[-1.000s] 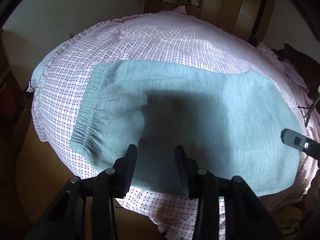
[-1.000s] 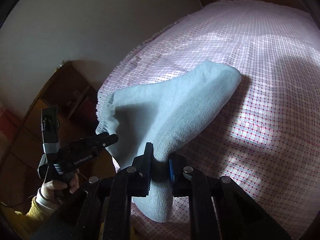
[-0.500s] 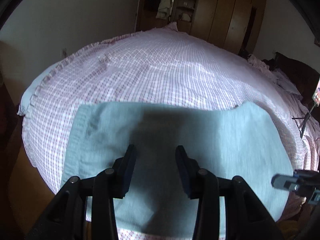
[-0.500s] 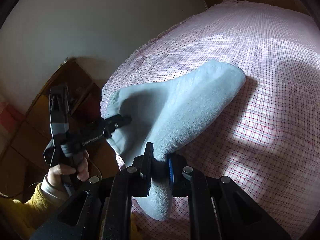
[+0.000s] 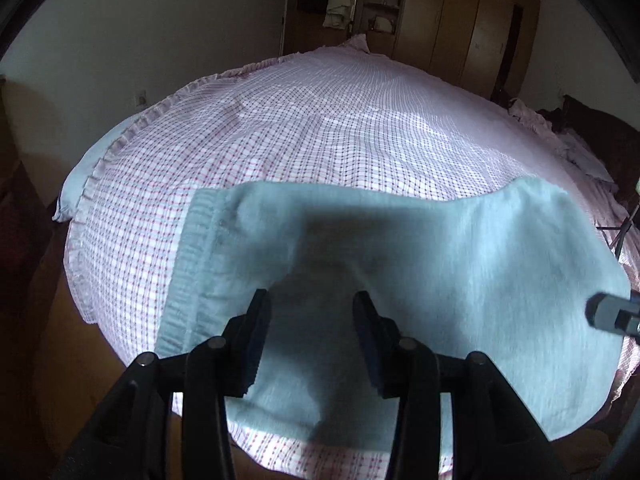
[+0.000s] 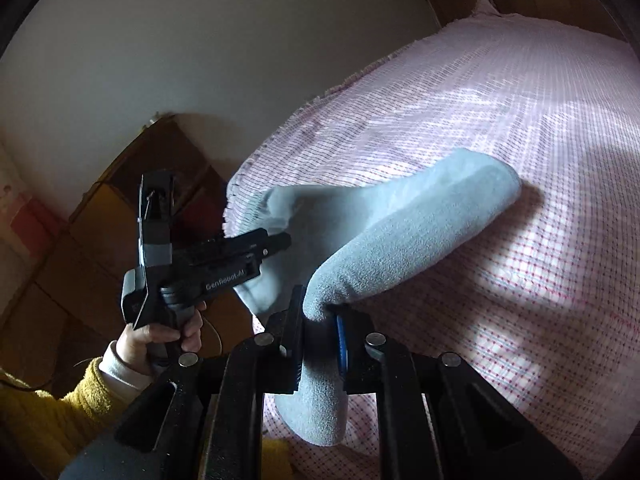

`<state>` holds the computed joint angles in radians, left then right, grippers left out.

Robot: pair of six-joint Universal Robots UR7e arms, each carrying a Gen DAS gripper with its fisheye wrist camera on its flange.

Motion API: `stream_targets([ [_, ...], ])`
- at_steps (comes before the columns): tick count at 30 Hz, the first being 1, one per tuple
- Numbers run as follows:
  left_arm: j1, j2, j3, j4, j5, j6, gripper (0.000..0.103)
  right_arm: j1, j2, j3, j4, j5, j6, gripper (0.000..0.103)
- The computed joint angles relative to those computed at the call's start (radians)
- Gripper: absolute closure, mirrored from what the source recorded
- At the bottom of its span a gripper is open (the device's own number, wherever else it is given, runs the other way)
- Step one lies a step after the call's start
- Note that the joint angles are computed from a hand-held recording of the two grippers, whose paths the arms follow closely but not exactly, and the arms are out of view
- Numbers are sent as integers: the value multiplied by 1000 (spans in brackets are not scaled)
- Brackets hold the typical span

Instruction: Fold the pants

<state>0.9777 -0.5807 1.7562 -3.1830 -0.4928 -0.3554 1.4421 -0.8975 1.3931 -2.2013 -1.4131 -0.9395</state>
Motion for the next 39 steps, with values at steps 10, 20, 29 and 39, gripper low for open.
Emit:
stream_targets([
  [10,13,-128,148,133,96,-263,59,103,62,-48,99,11,-142,97],
  [20,34,-150,163,19,121,-187,59,165,229,-152,162,-8,-38,97],
  [29,30,-220,245,54,155,-285,59,195,317,-174,105,-58,51,80],
  [39,31,-240,256,-178,-14,-130,54,157,225,-91,37,-68,-1,66],
])
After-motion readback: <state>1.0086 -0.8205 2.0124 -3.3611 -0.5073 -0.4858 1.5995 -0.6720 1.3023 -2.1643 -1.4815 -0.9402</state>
